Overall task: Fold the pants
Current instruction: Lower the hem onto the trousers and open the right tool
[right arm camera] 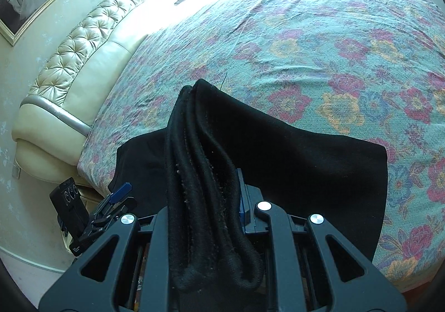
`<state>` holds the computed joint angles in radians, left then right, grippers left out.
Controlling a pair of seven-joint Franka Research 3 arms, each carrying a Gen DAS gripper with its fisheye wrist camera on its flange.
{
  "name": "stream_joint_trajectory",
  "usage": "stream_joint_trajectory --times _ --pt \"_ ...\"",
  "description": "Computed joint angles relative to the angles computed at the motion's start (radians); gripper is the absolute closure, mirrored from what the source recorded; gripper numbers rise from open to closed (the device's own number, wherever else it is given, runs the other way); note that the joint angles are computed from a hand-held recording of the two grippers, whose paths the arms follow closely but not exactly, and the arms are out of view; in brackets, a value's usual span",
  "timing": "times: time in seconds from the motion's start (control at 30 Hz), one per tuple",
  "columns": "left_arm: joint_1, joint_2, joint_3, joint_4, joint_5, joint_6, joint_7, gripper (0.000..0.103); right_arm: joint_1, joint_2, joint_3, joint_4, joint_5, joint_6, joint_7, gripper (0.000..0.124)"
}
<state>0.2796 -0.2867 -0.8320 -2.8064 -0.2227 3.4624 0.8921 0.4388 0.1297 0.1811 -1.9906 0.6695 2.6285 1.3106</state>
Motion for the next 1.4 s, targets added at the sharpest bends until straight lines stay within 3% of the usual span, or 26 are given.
stream_joint_trajectory --times 0.1,0.23,0.47,0.67,0.77,0.9,1.03,1.17,1.23,1.4 --pt "-0.036 0.019 0.041 -0.005 0.001 0.021 -0.006 0.006 0.013 0.027 0.004 0.005 -0.026 0.006 0.022 0.108" --pt "-0.041 0.026 0.031 -0.002 -0.046 0.025 0.03 0.006 0.025 0.072 0.013 0.014 -0.037 0.021 0.047 0.108" --pt "-0.055 0.048 0.021 0.005 -0.121 0.029 0.09 0.006 0.08 0.153 -0.005 0.035 -0.219 0.083 0.2 0.108" --pt "-0.108 0.083 0.065 0.01 -0.177 0.045 0.151 0.006 0.112 0.206 -0.021 0.047 -0.334 0.117 0.305 0.108" --pt "-0.144 0.099 0.098 0.015 -0.201 0.051 0.183 0.006 0.107 0.218 -0.008 0.042 -0.337 0.135 0.321 0.102" --pt "-0.192 0.116 0.138 0.02 -0.243 0.055 0.224 0.006 0.038 0.223 0.073 0.03 -0.197 0.162 0.222 0.077" --pt "-0.238 0.128 0.17 0.025 -0.289 0.058 0.261 0.006 -0.029 0.19 0.156 -0.005 0.012 0.183 0.039 0.073" --pt "-0.29 0.147 0.223 0.029 -0.308 0.068 0.28 0.006 -0.148 0.13 0.261 -0.048 0.436 0.165 -0.287 0.069" --pt "-0.322 0.156 0.256 0.03 -0.305 0.075 0.274 0.006 -0.151 0.116 0.25 -0.058 0.516 0.145 -0.342 0.069" --pt "-0.371 0.163 0.281 0.038 -0.377 0.078 0.337 0.006 -0.075 0.145 0.181 -0.045 0.473 0.124 -0.293 0.068"
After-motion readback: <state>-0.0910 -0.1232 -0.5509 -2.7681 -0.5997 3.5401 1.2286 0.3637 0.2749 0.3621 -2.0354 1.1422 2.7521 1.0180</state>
